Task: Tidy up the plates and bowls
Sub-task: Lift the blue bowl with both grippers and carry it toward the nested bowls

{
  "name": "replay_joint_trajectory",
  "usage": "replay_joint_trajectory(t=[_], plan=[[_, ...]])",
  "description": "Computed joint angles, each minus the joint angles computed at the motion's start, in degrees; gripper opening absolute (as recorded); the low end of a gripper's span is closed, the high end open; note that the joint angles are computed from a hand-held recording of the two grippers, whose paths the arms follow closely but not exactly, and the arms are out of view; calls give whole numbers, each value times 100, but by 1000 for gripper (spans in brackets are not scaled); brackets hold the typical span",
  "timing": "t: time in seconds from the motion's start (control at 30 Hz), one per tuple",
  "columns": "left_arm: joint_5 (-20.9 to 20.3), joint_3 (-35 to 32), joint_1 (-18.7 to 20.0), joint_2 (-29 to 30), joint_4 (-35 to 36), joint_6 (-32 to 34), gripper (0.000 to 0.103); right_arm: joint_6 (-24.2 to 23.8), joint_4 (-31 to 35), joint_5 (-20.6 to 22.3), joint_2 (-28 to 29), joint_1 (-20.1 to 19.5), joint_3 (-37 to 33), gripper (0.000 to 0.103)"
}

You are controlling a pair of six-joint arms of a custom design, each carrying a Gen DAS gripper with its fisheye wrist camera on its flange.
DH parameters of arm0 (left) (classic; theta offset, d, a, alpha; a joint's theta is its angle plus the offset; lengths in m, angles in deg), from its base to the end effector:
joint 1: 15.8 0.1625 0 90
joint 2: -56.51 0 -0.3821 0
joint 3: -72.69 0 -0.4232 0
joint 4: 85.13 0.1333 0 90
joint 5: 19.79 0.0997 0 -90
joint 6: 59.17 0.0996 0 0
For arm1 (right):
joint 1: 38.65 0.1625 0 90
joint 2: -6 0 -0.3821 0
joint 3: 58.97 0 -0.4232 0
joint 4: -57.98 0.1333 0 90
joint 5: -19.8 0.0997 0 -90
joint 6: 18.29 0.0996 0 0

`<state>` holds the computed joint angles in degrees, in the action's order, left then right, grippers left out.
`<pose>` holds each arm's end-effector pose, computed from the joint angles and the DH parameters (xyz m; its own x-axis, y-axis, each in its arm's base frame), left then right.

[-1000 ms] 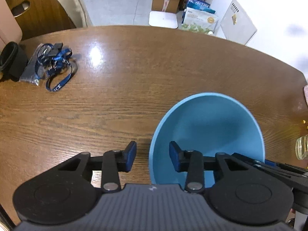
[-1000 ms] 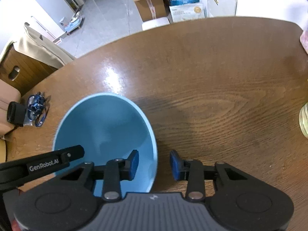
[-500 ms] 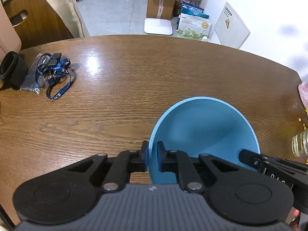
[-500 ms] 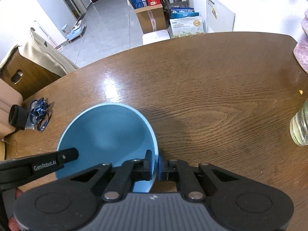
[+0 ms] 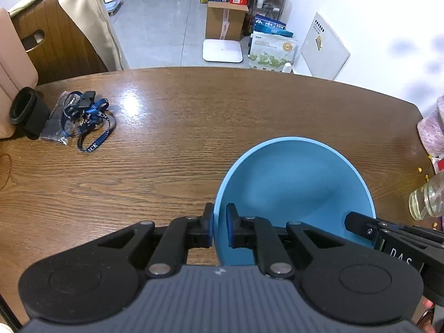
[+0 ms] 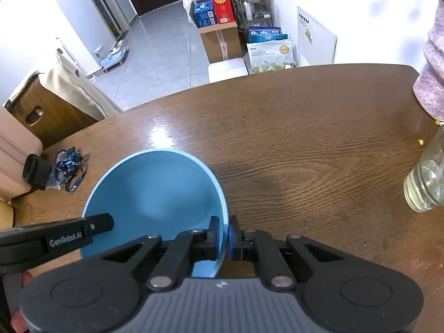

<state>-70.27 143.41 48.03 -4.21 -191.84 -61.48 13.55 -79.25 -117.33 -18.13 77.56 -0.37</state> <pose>-0.1373 -0.7254 0.3576 -0.7422 0.2373 -0.6268 0.4084 0.9016 -0.1422 0.4118 -0.6999 0.0351 -0.8065 0.3297 0.4907 -0.0062 0.8253 -0.5647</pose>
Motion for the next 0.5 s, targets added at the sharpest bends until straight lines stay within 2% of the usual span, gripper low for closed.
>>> replay_joint_trajectory(t=[0.5], plan=[[-39,464,-211,-663,-42,8,10,222,-102,-252,-280,374,374,6]])
